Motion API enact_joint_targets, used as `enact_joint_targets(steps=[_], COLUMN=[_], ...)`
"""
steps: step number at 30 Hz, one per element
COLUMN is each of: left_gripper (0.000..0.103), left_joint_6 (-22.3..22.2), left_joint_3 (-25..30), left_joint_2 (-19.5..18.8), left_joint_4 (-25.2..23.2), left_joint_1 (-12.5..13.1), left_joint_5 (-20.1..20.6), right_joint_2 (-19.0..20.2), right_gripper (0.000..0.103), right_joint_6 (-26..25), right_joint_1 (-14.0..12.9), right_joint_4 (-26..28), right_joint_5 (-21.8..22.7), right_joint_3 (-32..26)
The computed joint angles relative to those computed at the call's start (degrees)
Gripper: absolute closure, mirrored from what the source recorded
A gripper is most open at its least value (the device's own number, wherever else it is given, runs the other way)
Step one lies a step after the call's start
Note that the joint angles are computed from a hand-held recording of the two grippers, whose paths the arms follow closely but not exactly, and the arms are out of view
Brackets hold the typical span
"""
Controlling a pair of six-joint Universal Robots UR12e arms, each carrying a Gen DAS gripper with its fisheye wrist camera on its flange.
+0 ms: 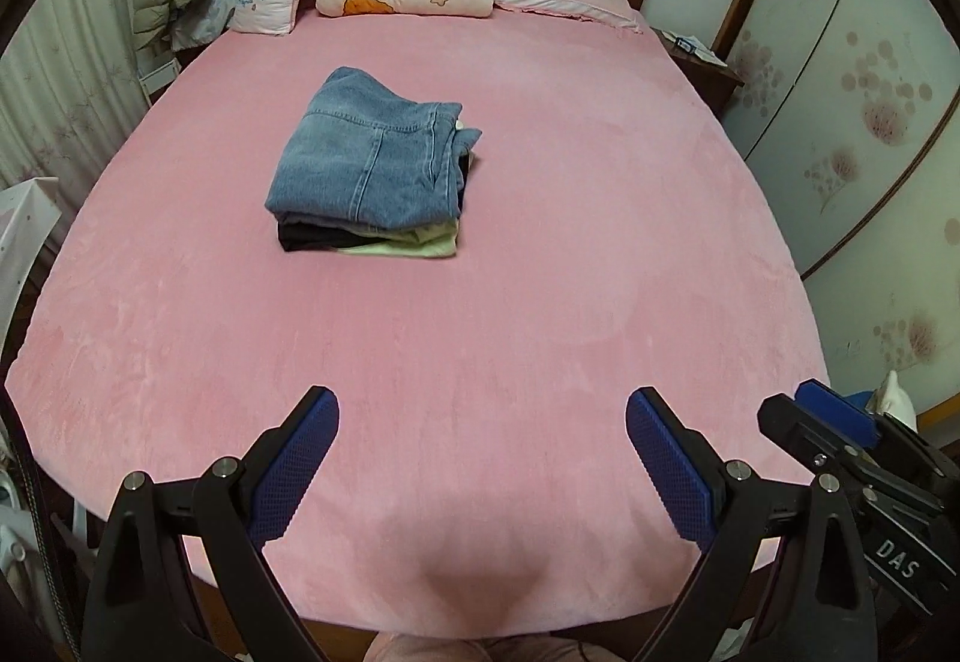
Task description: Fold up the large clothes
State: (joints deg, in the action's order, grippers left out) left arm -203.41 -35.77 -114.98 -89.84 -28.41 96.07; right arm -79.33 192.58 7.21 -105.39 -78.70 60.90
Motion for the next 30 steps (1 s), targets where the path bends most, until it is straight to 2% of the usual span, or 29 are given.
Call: enact_joint_targets(steps=[6, 10, 16, 30], left_gripper=[0.007, 0.007, 0.007, 0.007], left_joint_6=[-1.7, -2.9, -2.2, -2.0], left_joint_3=[-1.2, -0.8, 1.3, 4.7], left_joint_2=[0.8, 0.9, -0.1, -1.7], left_joint_4=[-0.9, -1.8, -2.9, -4.3], left_joint_1=[-2.2, -2.8, -3.2, -3.8], left_joint_5=[5.2, 5.5, 5.3, 5.9], right_joint_2=[-2.0, -2.5, -2.5, -2.5], right_gripper=[0.052, 0.052, 0.052, 0.052], right_joint_6=[0.2, -1.0, -2.2, -2.3], right_joint_1=[-0.2, -0.4, -0.6, -1.2], right_joint_4=[0.4, 0.7, 1.1, 1.1], right_joint_5=[-1.9, -1.9, -1.9, -1.2], right_joint_3=[2.2, 2.6, 2.0, 1.5])
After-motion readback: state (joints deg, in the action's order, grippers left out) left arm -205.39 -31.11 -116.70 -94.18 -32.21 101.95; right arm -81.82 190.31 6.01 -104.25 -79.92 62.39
